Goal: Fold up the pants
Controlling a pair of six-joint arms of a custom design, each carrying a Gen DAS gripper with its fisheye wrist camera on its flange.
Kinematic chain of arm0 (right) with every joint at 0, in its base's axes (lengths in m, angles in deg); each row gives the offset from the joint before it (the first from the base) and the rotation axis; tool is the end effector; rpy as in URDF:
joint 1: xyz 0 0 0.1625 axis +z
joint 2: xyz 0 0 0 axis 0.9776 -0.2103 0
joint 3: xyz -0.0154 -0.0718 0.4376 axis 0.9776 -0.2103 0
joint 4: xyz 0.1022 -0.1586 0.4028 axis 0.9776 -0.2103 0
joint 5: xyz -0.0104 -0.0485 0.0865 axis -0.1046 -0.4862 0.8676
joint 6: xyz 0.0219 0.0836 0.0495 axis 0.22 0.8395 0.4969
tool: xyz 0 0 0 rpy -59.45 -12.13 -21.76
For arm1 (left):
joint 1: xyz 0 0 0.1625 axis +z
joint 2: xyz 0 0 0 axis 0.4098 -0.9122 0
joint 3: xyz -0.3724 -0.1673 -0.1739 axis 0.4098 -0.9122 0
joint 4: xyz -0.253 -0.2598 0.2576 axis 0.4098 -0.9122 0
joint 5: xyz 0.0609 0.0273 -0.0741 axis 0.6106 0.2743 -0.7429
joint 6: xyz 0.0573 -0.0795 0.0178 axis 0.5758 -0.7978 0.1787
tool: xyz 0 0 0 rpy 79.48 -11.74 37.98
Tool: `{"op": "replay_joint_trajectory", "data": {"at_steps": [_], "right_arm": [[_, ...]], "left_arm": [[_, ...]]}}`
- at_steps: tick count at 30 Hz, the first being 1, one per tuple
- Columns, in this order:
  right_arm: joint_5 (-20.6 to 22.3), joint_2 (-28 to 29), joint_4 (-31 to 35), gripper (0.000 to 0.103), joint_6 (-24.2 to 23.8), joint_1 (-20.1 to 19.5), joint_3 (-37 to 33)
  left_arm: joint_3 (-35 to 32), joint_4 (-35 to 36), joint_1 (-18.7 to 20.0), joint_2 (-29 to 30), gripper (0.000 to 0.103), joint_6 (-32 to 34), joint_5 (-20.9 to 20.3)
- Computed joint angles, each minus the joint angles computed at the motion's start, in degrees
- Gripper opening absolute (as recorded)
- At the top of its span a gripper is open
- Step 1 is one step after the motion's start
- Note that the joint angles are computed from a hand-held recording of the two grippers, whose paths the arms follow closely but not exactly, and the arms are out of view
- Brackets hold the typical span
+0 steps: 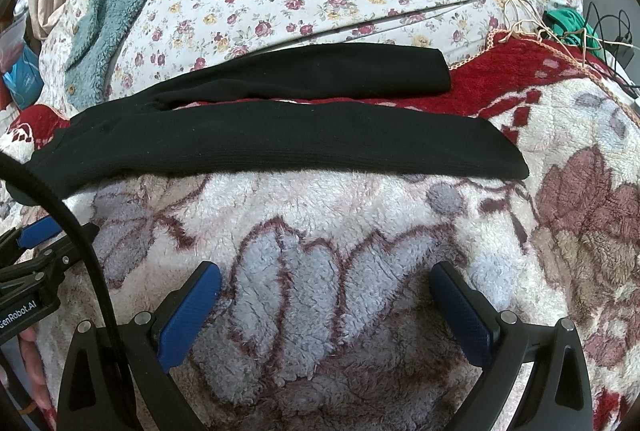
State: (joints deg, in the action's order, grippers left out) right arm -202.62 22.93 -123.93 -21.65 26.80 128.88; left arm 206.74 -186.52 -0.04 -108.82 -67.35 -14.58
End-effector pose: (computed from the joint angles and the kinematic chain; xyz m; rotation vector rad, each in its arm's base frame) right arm 0.2007 -0.4057 0.0957 0.9623 -2.3642 0.6155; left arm -0.1654 -0.3148 0.1308 -0.0858 2.0987 -1.0404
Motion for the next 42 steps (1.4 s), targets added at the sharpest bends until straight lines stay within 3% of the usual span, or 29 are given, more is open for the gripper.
{"op": "replay_joint_trajectory", "data": {"at_steps": [42], "right_arm": [[0.18, -0.13, -0.07, 0.103, -0.10, -0.11, 0.07]], "left_arm": [[-0.02, -0.32, -0.22, 0.77, 0.078, -0.83, 0.03]]}}
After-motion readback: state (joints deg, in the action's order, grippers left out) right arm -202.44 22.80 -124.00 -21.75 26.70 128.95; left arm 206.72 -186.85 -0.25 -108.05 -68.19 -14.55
